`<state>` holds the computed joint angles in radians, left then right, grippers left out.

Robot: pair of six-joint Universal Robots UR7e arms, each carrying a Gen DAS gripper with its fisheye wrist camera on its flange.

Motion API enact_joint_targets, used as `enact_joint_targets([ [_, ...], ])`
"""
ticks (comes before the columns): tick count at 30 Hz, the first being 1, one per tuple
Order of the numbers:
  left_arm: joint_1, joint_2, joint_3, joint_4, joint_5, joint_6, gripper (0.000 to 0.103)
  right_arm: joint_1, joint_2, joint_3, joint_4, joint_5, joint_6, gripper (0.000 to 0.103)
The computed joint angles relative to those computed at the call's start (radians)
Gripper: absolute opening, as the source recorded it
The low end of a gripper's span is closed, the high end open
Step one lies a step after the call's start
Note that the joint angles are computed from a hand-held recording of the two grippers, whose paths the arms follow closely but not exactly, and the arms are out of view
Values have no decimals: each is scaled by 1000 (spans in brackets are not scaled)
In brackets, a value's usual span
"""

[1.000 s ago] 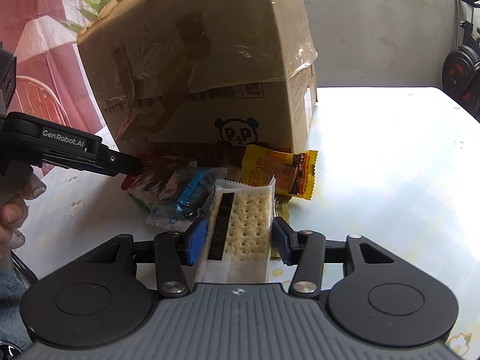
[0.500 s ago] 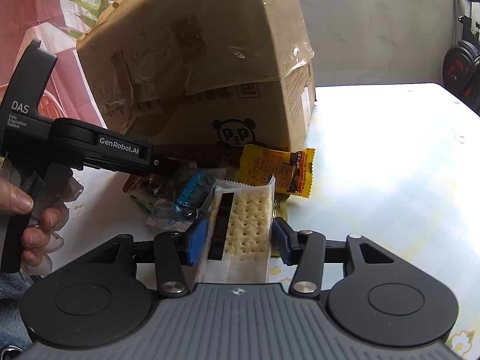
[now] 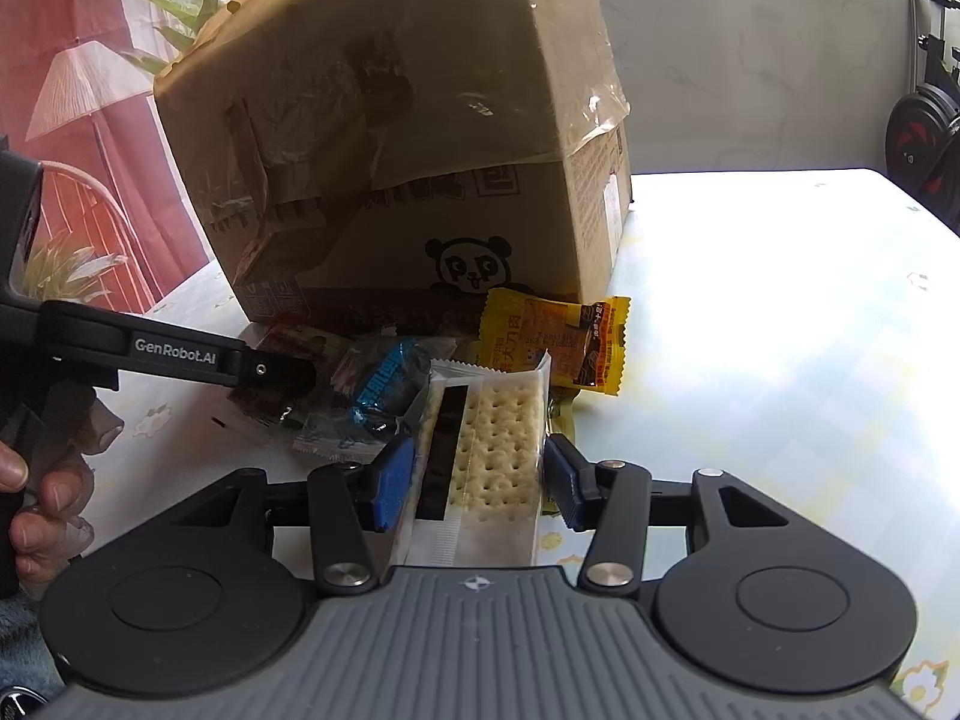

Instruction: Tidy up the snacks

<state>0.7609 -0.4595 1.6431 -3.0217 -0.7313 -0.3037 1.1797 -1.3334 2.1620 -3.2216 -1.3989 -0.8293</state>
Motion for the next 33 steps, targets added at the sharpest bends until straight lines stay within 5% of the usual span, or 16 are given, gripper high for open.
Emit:
enact_joint_targets([
  [9, -13, -52, 63, -20, 21, -44, 28, -1, 1, -1, 1, -1, -4, 51],
  [10, -16, -67, 78, -23, 25, -49, 6, -1, 1, -1, 0, -1, -4, 51],
  [33, -40, -110, 139, -117, 58, -58, 5, -1, -45, 15, 28, 14, 4, 50],
])
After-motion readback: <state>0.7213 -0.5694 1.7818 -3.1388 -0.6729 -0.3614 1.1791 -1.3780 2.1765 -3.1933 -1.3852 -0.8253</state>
